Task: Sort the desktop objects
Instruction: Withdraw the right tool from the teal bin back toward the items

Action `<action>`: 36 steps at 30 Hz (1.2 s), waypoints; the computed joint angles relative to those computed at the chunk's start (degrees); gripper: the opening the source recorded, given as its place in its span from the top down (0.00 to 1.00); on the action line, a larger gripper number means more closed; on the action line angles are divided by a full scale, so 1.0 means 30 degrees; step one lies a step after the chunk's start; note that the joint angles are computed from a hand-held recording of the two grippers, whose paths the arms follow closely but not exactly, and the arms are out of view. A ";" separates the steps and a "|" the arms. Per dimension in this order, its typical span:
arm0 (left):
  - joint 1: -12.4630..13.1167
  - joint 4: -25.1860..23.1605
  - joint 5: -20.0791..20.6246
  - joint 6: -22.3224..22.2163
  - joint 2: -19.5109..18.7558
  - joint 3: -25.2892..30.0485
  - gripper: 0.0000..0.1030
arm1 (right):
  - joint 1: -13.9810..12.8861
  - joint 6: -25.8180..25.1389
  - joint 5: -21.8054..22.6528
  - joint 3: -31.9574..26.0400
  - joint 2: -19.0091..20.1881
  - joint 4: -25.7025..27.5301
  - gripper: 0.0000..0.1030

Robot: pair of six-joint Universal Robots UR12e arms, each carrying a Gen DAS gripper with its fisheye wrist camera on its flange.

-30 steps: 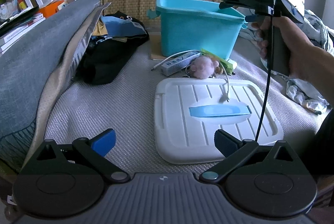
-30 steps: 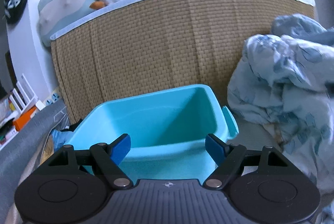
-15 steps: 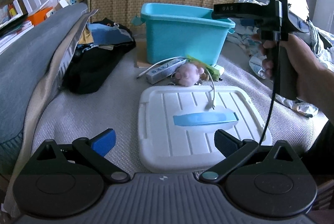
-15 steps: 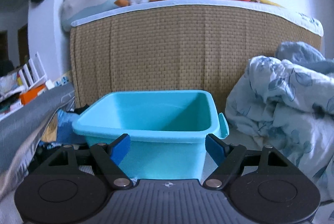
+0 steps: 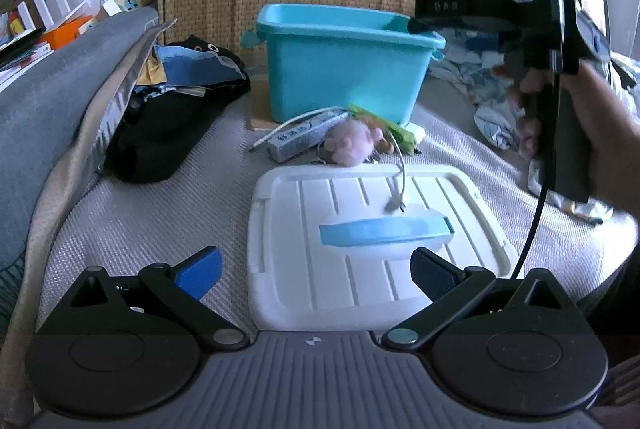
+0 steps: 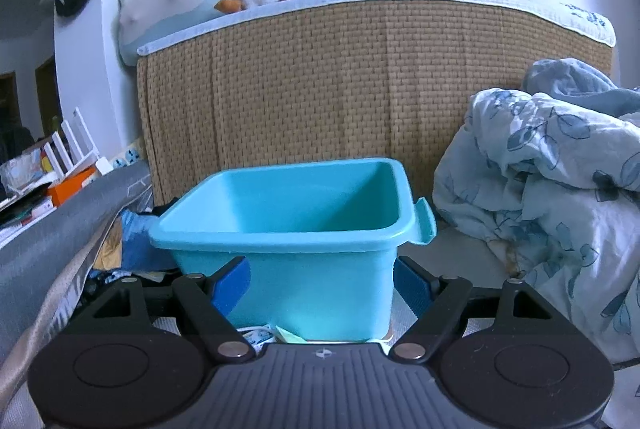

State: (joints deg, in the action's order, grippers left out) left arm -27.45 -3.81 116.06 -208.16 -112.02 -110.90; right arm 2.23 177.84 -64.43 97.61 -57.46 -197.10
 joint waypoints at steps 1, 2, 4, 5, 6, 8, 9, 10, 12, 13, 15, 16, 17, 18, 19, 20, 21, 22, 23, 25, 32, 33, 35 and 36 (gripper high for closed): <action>-0.0028 0.0032 0.0030 0.0058 -0.0051 0.0007 0.00 | 0.0027 -0.0342 -0.0147 0.0036 -0.0028 -0.0075 0.20; -0.0067 0.0138 0.0136 0.0109 -0.0115 0.0004 0.00 | 0.0039 -0.0726 -0.0183 0.0080 -0.0077 -0.0073 0.20; -0.0241 0.0541 0.0961 0.0221 -0.0368 0.0018 0.00 | 0.0005 -0.1074 -0.0016 0.0196 -0.0165 -0.0140 0.20; -0.0356 0.0890 0.1550 0.0385 -0.0551 0.0025 0.00 | -0.0044 -0.1153 0.0164 0.0276 -0.0215 -0.0187 0.20; -0.0463 0.1304 0.2111 0.0643 -0.0748 0.0029 0.00 | -0.0089 -0.1206 0.0322 0.0360 -0.0263 -0.0225 0.20; -0.0549 0.1323 0.2650 0.0690 -0.0919 0.0103 0.00 | -0.0176 -0.1362 0.0592 0.0532 -0.0364 -0.0255 0.20; -0.0577 0.1293 0.2871 0.0588 -0.0989 0.0148 0.00 | -0.0214 -0.1506 0.0672 0.0608 -0.0408 -0.0249 0.20; -0.0598 0.1318 0.3068 0.0390 -0.1061 0.0191 0.01 | -0.0243 -0.1626 0.0725 0.0659 -0.0438 -0.0236 0.20; -0.0595 0.1215 0.3221 -0.0161 -0.1140 0.0270 0.06 | -0.0308 -0.1767 0.0819 0.0682 -0.0435 -0.0150 0.20; -0.0532 0.0873 0.2942 -0.0650 -0.1079 0.0301 0.06 | -0.0325 -0.1822 0.0753 0.0690 -0.0417 -0.0104 0.20; -0.0410 -0.0058 0.2317 -0.1779 -0.0918 0.0399 0.06 | -0.0312 -0.2199 0.0402 0.0744 -0.0381 -0.0122 0.20; -0.0403 -0.0253 0.2209 -0.2097 -0.0902 0.0444 0.06 | -0.0277 -0.2563 0.0102 0.0792 -0.0359 -0.0213 0.20; -0.0439 -0.0297 0.2261 -0.2137 -0.0932 0.0514 0.06 | -0.0253 -0.3066 -0.0090 0.0838 -0.0360 -0.0172 0.20; -0.0499 -0.0330 0.2429 -0.2015 -0.0986 0.0617 0.06 | -0.0263 -0.3432 -0.0060 0.0857 -0.0369 -0.0080 0.20; -0.0559 -0.0360 0.2596 -0.1891 -0.1041 0.0720 0.06 | -0.0279 -0.3768 0.0011 0.0871 -0.0380 0.0023 0.20; -0.0622 -0.0269 0.2815 -0.1714 -0.1116 0.0831 0.06 | -0.0321 -0.3750 0.0223 0.0860 -0.0379 0.0007 0.20; -0.0689 -0.0032 0.3092 -0.1469 -0.1218 0.0951 0.06 | -0.0368 -0.3658 0.0465 0.0843 -0.0373 -0.0036 0.20; -0.0758 0.0184 0.3408 -0.1271 -0.1322 0.1077 0.06 | -0.0413 -0.3485 0.0693 0.0813 -0.0368 -0.0063 0.20; -0.0850 0.0324 0.3846 -0.0948 -0.1459 0.1253 0.06 | -0.0467 -0.3248 0.0958 0.0774 -0.0361 -0.0086 0.20; -0.1071 0.0539 0.4872 0.0166 -0.1796 0.1698 0.05 | -0.0591 -0.2950 0.1450 0.0732 -0.0346 -0.0076 0.20; -0.0922 0.0339 0.4849 0.0832 -0.2393 0.2774 0.05 | -0.0962 -0.2213 0.2275 0.0500 -0.0262 0.0455 0.20; -0.0824 -0.0044 0.4721 0.0292 -0.2406 0.2899 0.05 | -0.1053 -0.1933 0.2481 0.0442 -0.0240 0.0516 0.20; -0.0668 -0.1290 0.4534 -0.0757 -0.2379 0.3216 0.04 | -0.1206 -0.1392 0.2774 0.0320 -0.0190 0.0602 0.20; -0.0613 -0.1916 0.4499 -0.1149 -0.2377 0.3386 0.03 | -0.1240 -0.1255 0.2764 0.0271 -0.0168 0.0570 0.20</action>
